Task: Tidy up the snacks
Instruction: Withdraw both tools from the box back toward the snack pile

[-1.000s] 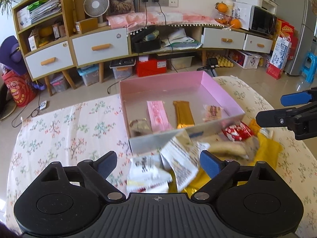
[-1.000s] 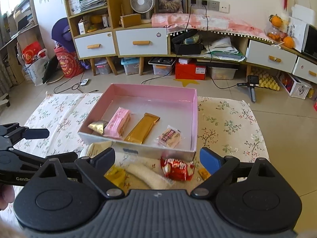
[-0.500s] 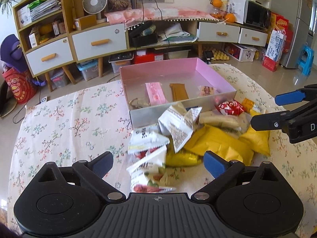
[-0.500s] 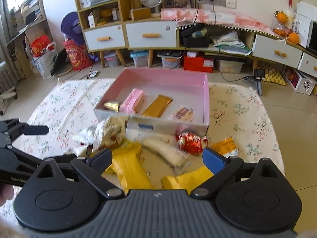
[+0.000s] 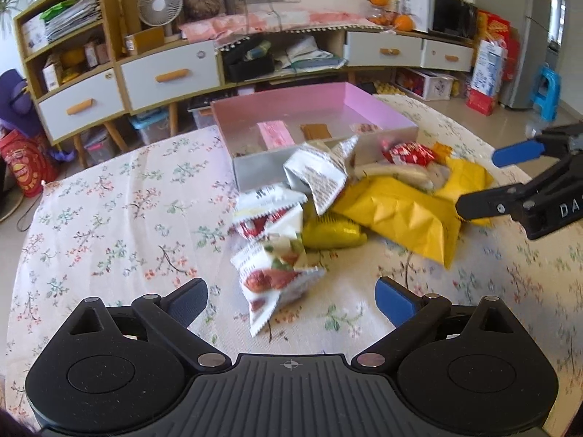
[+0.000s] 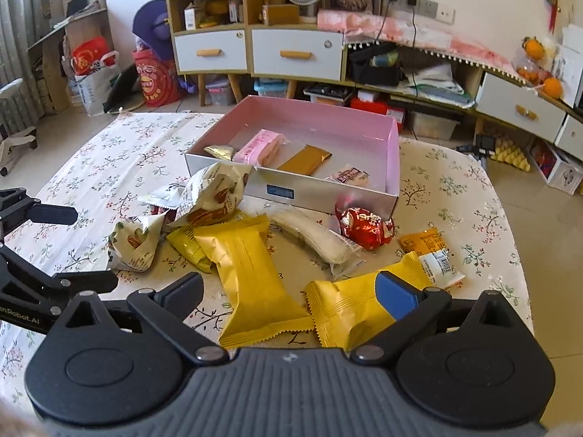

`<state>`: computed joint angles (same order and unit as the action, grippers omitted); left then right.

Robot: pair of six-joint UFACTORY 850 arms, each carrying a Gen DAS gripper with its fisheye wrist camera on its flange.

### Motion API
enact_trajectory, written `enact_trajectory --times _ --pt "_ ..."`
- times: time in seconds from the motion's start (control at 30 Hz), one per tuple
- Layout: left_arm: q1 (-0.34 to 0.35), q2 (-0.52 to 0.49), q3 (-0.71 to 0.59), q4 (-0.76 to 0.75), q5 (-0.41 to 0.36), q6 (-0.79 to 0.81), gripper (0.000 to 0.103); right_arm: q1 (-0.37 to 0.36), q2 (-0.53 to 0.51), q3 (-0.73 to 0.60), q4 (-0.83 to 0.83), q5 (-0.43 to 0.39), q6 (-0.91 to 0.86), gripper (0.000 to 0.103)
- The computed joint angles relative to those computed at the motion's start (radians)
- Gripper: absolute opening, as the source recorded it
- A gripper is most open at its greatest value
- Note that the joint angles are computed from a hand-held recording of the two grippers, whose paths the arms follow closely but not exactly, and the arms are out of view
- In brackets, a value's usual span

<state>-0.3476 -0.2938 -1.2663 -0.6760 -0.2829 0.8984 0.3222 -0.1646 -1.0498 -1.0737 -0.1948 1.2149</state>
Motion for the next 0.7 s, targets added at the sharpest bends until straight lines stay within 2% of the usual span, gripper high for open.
enact_trajectory --times 0.13,0.2,0.3,0.43,0.5,0.6,0.7 --pt "0.011 0.007 0.034 -0.139 -0.006 0.181 0.1 0.002 0.005 0.021 -0.125 0.001 0.112 0.101" --pt "0.014 0.007 0.046 -0.174 -0.002 0.243 0.1 -0.003 0.006 0.028 -0.146 0.01 0.128 0.101" --pt "0.019 0.003 0.055 -0.229 0.006 0.324 0.1 -0.009 0.01 0.043 -0.273 0.03 0.252 0.101" --pt "0.036 -0.004 0.061 -0.425 0.008 0.531 0.1 -0.006 0.003 0.048 -0.447 0.046 0.401 0.101" --pt "0.042 -0.01 0.061 -0.495 0.009 0.604 0.099 -0.005 -0.005 0.044 -0.484 0.059 0.421 0.101" --pt "0.04 -0.025 0.054 -0.538 0.022 0.656 0.099 -0.003 -0.02 0.033 -0.508 0.075 0.428 0.101" --pt "0.028 -0.04 0.042 -0.524 0.05 0.64 0.099 0.003 -0.035 0.024 -0.568 0.07 0.463 0.1"
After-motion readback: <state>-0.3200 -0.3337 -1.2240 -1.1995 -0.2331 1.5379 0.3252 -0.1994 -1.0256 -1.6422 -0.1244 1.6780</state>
